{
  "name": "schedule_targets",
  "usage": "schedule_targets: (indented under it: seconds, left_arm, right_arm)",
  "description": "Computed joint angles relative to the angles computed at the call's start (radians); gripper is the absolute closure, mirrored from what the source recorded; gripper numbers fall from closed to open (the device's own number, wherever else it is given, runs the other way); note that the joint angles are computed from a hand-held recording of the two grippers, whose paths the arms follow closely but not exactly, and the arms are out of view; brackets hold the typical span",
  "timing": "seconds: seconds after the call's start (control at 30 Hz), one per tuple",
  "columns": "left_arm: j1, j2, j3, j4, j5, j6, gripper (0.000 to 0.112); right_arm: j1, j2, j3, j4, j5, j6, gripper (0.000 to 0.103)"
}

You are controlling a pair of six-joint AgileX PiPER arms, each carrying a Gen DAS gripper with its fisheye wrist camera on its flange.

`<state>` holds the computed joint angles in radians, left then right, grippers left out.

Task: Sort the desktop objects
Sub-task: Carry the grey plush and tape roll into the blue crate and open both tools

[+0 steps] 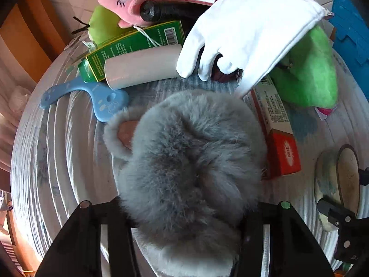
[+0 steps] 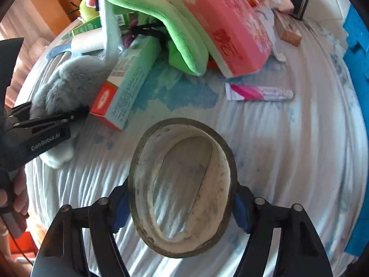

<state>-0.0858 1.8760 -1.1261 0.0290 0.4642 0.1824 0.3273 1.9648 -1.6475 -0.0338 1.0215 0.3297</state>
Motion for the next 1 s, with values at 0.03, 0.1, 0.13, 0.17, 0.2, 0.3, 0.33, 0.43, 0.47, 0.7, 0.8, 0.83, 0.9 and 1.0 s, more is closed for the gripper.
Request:
schedule_targets:
  seconds: [0.03, 0.1, 0.13, 0.17, 0.2, 0.3, 0.33, 0.43, 0.47, 0.7, 0.8, 0.83, 0.9, 1.0]
  left_arm:
    - [-0.001, -0.025, 0.022, 0.006, -0.007, -0.004, 0.065]
    - [0.005, -0.078, 0.048, -0.027, 0.003, 0.015, 0.065]
    - [0.016, -0.112, 0.062, -0.08, 0.01, 0.057, 0.065]
    - [0.021, -0.148, 0.076, -0.115, 0.016, 0.082, 0.065]
    - [0.017, -0.185, 0.091, -0.118, 0.014, 0.079, 0.065]
    - [-0.018, -0.281, 0.109, -0.084, 0.003, 0.034, 0.065]
    - [-0.035, -0.315, 0.105, -0.077, 0.005, 0.016, 0.065]
    - [-0.08, -0.387, 0.067, -0.104, 0.027, 0.003, 0.065]
    - [-0.09, -0.394, 0.036, -0.114, 0.039, 0.008, 0.065]
    - [-0.333, -0.419, -0.199, 0.005, 0.095, -0.19, 0.065]
    - [-0.467, -0.383, -0.338, 0.072, 0.126, -0.273, 0.065]
    - [-0.526, -0.359, -0.4, 0.118, 0.146, -0.315, 0.065]
    - [-0.611, -0.311, -0.506, 0.182, 0.186, -0.371, 0.065]
    - [-0.748, -0.215, -0.7, 0.242, 0.266, -0.426, 0.065]
  right_arm:
    - [0.005, -0.013, 0.005, -0.01, 0.0, -0.004, 0.033]
    - [-0.004, -0.057, 0.033, 0.009, -0.02, -0.014, 0.034]
    - [-0.015, -0.084, 0.047, 0.025, -0.03, -0.024, 0.034]
    - [-0.021, -0.11, 0.058, 0.028, -0.038, -0.029, 0.034]
    - [-0.027, -0.142, 0.066, 0.017, -0.044, -0.028, 0.034]
    - [-0.051, -0.219, 0.067, -0.006, -0.047, -0.034, 0.034]
    - [-0.062, -0.236, 0.054, -0.008, -0.044, -0.038, 0.034]
    - [-0.091, -0.314, 0.026, -0.047, -0.039, -0.027, 0.034]
    - [-0.104, -0.334, 0.011, -0.057, -0.036, -0.027, 0.034]
    - [-0.185, -0.424, -0.236, -0.189, 0.071, -0.01, 0.034]
    - [-0.265, -0.479, -0.306, -0.208, 0.112, -0.052, 0.034]
    - [-0.299, -0.501, -0.324, -0.218, 0.123, -0.069, 0.034]
    - [-0.377, -0.53, -0.351, -0.203, 0.14, -0.114, 0.034]
    - [-0.55, -0.55, -0.39, -0.144, 0.155, -0.205, 0.034]
